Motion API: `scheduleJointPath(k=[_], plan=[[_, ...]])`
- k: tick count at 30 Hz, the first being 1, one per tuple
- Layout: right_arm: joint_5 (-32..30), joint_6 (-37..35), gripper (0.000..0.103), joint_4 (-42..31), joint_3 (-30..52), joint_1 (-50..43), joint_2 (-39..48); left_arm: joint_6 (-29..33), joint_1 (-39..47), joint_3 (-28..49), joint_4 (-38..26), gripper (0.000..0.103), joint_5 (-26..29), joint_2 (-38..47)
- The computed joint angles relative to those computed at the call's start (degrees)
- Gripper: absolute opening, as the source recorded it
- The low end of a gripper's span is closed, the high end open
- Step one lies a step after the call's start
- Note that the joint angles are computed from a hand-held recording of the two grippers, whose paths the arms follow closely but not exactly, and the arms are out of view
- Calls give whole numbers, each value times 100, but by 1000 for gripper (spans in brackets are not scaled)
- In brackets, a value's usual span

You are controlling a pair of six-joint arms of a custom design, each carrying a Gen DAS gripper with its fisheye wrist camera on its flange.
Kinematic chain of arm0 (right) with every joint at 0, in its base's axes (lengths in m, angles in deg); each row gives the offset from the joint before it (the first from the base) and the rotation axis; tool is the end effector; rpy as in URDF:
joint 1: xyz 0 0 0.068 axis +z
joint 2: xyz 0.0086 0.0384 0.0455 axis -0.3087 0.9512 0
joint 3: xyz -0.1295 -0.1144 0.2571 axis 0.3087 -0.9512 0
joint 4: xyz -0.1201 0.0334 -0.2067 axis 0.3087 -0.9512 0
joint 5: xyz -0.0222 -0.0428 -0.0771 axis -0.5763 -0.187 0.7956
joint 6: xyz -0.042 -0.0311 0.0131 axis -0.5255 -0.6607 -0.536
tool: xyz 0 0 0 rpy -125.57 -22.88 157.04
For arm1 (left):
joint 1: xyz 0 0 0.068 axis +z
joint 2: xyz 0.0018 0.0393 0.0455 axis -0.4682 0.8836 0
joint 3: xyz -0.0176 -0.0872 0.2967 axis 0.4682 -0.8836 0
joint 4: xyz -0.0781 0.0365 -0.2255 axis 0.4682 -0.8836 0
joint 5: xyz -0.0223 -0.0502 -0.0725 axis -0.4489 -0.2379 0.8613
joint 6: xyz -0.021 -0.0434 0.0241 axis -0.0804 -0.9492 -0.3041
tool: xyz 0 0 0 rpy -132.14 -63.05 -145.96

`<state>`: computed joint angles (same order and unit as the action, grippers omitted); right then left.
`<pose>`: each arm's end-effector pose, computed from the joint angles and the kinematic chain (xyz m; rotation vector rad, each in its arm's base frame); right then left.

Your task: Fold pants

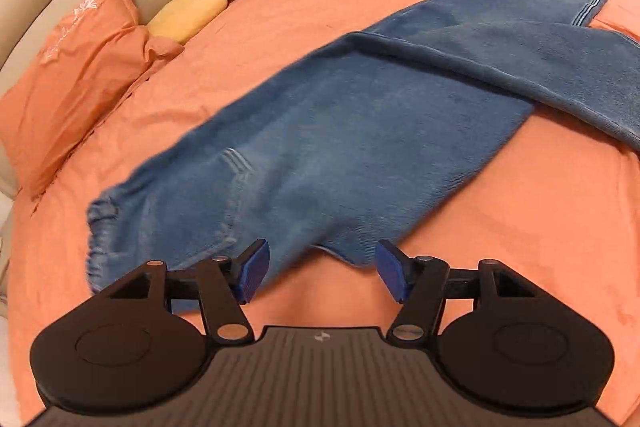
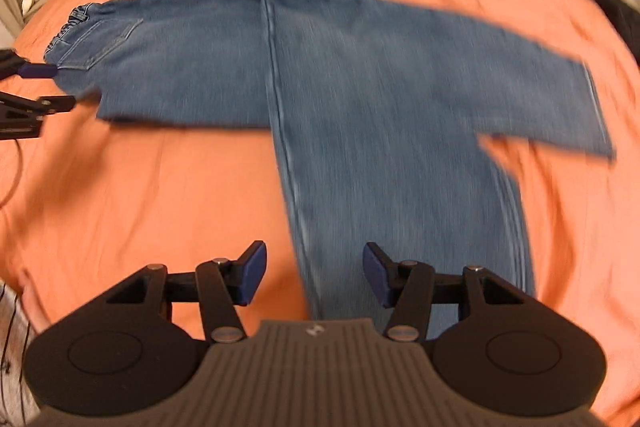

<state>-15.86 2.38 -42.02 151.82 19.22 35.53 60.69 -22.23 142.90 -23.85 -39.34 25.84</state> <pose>0.2529 0.1827 0.3120 0.2488 2.7099 0.1283 0.3823 0.0294 0.3712 1.1534 2.2348 0.1284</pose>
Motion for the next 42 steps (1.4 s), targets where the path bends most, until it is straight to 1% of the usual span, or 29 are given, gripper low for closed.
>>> scheduleJointPath(k=[2,3,5,7,8,10,11,12,13,14,15,16,18,20,22,24,27,29,31,35,36,39,42], plan=[[-51,263,53,50,-224,151,-84,-360,-25,-545,463,72,-47,-152],[-163,324,58,94,-357,183,-128,-597,-36,-669,570,72,-41,-149],[-267,497,59,177,-541,278,-98,-1160,-90,-780,720,73,-72,-58],[-360,515,60,156,-536,335,112,-1602,-212,-759,717,73,-322,89],[-364,484,60,117,-488,326,231,-1711,-265,-733,675,73,-402,143],[-310,410,60,-12,-378,335,445,-1741,-390,-891,813,71,-624,91],[-246,367,60,-117,-273,324,569,-1749,-456,-981,986,59,-816,53],[-189,337,60,-261,-150,309,708,-1800,-530,-977,1047,52,-1011,44],[-159,294,59,-406,-24,289,849,-1889,-550,-685,769,47,-1013,173],[-102,248,47,-493,34,288,940,-1995,-554,-312,368,32,-965,333],[0,221,33,-591,100,308,996,-2080,-594,-22,61,28,-998,450],[46,171,17,-591,101,314,952,-2110,-681,29,-6,27,-1162,440],[68,109,7,-547,13,313,689,-2031,-863,-37,39,23,-1487,356],[328,-56,4,-811,133,340,401,-1974,-985,-164,133,21,-1716,281],[750,-317,3,-1307,480,306,167,-1946,-1047,-215,149,21,-1832,262],[1163,-664,2,-1880,1022,118,48,-1844,-1080,-308,227,20,-1868,249],[1645,-1390,2,-2570,1931,-422,112,-1662,-1123,-463,364,20,-1921,215],[1827,-1989,2,-2820,2534,-931,277,-1551,-1176,-516,419,20,-1990,202],[1947,-2613,2,-2775,2857,-1458,394,-1492,-1211,-498,390,20,-2054,231],[2000,-3759,1,-2376,3416,-2409,857,-1466,-1280,-255,141,20,-2204,398],[1983,-3967,1,-2302,3595,-2592,1023,-1455,-1301,-200,89,19,-2244,441],[1919,-4547,0,-1760,3823,-3075,1477,-1438,-1356,11,-101,19,-2324,611],[1791,-4966,0,-1472,4266,-3497,2070,-1425,-1366,66,-181,19,-2331,714]])
